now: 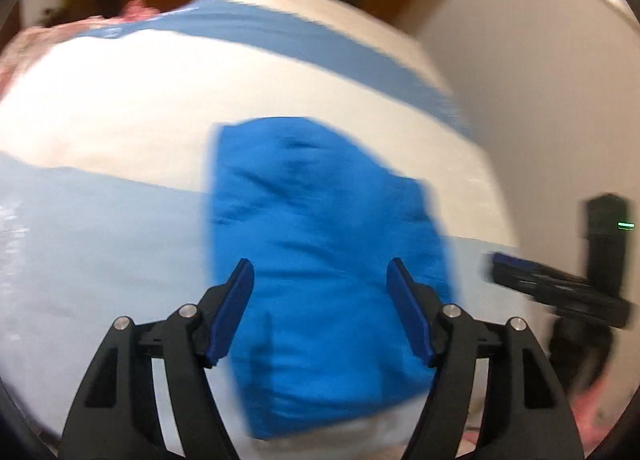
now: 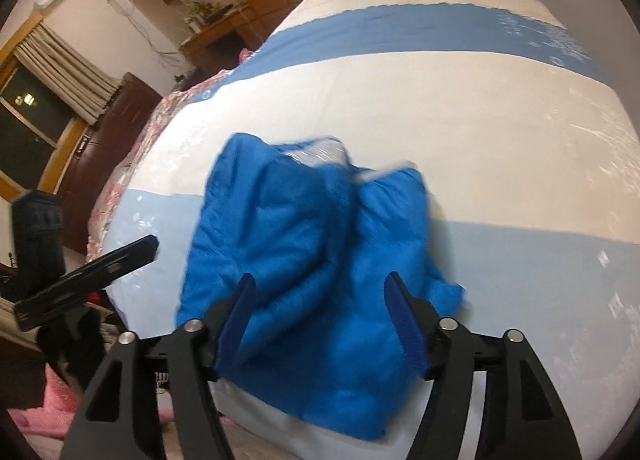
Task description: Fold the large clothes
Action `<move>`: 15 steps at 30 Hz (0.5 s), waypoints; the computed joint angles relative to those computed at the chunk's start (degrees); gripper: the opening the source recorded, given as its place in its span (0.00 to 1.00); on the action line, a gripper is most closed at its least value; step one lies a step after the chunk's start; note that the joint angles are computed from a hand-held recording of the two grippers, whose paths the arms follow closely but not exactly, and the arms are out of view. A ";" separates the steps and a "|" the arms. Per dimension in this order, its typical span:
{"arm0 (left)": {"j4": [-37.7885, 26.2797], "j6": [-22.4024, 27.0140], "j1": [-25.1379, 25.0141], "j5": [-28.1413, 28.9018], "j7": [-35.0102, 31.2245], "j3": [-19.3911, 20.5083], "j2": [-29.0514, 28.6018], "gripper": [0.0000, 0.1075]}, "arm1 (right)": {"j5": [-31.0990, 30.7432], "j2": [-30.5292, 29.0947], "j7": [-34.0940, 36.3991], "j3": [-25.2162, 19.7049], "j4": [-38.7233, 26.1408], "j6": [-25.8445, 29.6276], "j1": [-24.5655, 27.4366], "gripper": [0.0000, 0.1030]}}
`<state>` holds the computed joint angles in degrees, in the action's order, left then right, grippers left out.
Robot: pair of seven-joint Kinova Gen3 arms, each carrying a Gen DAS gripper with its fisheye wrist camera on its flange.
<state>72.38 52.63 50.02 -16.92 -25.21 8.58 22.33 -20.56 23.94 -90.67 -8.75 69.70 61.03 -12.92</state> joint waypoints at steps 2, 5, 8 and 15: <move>-1.66 2.91 -0.19 -0.40 -0.25 -1.12 1.80 0.59 | 0.26 3.35 -1.28 -0.07 -4.40 2.55 -1.12 0.68; -3.76 4.27 -1.77 0.99 -2.18 -0.56 4.13 0.53 | 0.51 8.52 -4.06 0.08 -11.03 7.59 -2.38 0.70; -5.46 5.02 -3.43 3.11 -4.90 -0.49 6.19 0.53 | 1.48 12.11 -7.21 0.48 -15.31 11.04 -3.66 0.71; -2.56 1.85 -5.13 6.94 -9.49 -0.11 5.71 0.54 | 3.61 16.27 -10.96 0.78 -19.64 14.31 -5.46 0.69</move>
<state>69.81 54.48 44.89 -9.98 -34.70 8.47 28.04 -16.95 40.21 -101.63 -7.97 50.07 75.34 -18.38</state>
